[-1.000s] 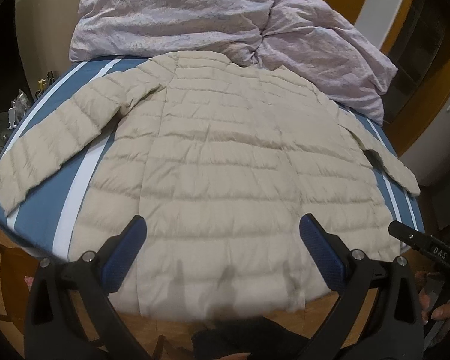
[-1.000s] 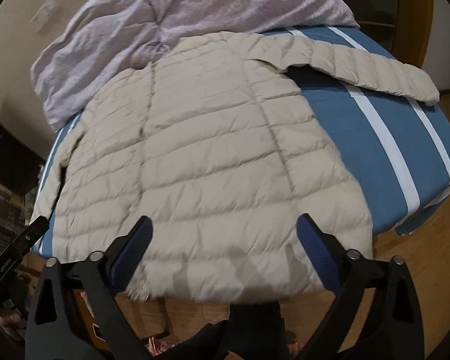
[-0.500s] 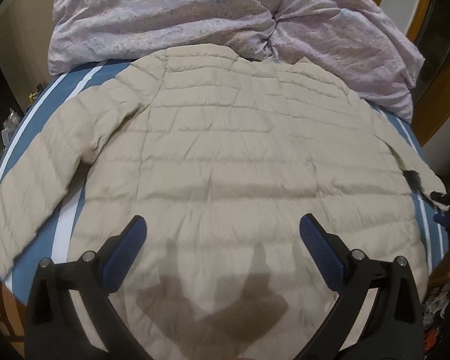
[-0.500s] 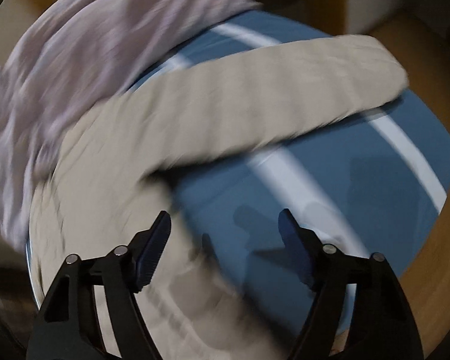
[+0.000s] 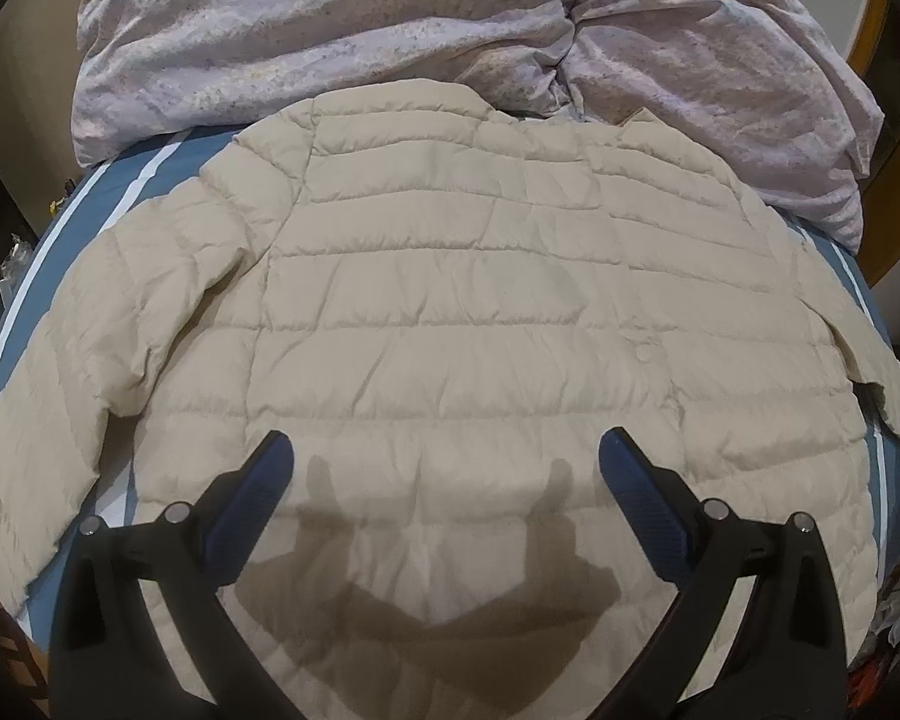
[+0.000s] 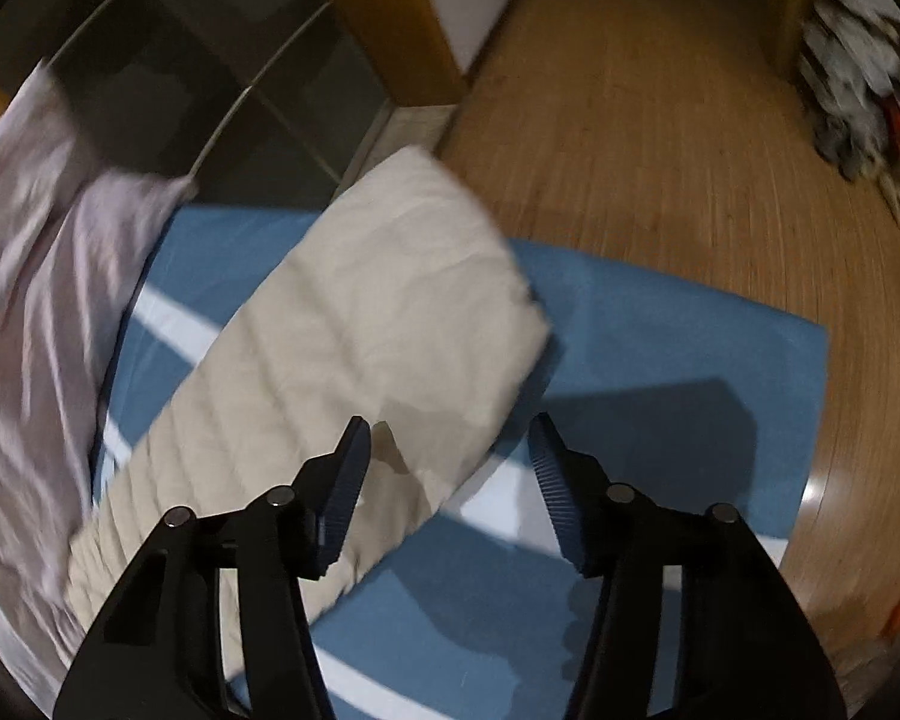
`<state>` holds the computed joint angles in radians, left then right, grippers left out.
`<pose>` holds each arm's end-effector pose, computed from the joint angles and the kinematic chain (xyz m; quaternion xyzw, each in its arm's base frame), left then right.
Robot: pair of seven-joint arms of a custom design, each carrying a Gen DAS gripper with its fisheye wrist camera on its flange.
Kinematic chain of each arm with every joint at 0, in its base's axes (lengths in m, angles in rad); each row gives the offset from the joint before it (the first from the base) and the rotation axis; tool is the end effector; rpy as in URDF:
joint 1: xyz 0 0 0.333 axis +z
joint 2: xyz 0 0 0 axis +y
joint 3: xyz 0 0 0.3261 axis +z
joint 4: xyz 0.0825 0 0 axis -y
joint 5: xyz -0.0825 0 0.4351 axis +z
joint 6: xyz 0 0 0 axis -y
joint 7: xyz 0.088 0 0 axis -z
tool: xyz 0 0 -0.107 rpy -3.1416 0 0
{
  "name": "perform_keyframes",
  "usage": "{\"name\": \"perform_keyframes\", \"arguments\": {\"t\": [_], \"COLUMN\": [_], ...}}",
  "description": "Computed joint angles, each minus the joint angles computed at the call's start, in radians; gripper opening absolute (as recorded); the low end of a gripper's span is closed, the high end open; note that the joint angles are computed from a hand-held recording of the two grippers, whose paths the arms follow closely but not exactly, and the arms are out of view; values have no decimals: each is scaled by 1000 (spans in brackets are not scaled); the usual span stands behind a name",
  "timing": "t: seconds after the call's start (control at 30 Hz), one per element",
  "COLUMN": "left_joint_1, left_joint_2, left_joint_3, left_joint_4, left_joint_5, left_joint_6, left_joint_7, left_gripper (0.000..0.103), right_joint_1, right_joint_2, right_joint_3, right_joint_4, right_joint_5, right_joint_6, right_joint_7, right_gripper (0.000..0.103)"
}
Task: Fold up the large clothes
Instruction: 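Grasp the jacket sleeve end with the right gripper and lift it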
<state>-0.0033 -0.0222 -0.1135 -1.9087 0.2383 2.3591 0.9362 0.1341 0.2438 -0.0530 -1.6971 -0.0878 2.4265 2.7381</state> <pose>0.6376 -0.0722 0.5492 -0.8030 0.5392 -0.1723 0.1865 0.7194 0.0614 0.4958 -0.2593 0.9345 -0.0799 0.2304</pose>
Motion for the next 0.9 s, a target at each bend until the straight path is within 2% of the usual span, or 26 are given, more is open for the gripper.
{"name": "perform_keyframes", "arguments": {"t": [0.2,0.27,0.3,0.37,0.47,0.67,0.8,0.9], "left_joint_1": [2,2,3,4,5,16,20,24], "left_joint_2": [30,36,39,45,49,51,53,57], "left_joint_3": [5,7,8,9,11,16,16,16], "left_joint_4": [30,37,39,44,49,45,44,47], "left_joint_5": [0,-2,-3,-11,-28,-123,-194,-254], "left_joint_6": [-7,-7,-7,-7,-3,37,61,76], "left_joint_7": [5,8,8,14,23,86,131,165], "left_gripper": [101,101,101,101,101,101,100,99], "right_joint_1": [-1,-1,-2,-8,2,33,50,52], "right_joint_2": [-5,-2,4,10,28,68,128,191], "right_joint_3": [-5,-6,-4,1,-3,-13,5,47], "right_joint_4": [-26,-27,-25,-26,-5,83,194,288], "right_joint_5": [-11,-18,-12,8,-1,-91,-106,-48], "right_joint_6": [48,63,73,98,111,117,128,150], "right_joint_7": [22,18,14,-2,-2,-50,-163,-301], "right_gripper": [42,32,32,18,9,7,7,7]}}
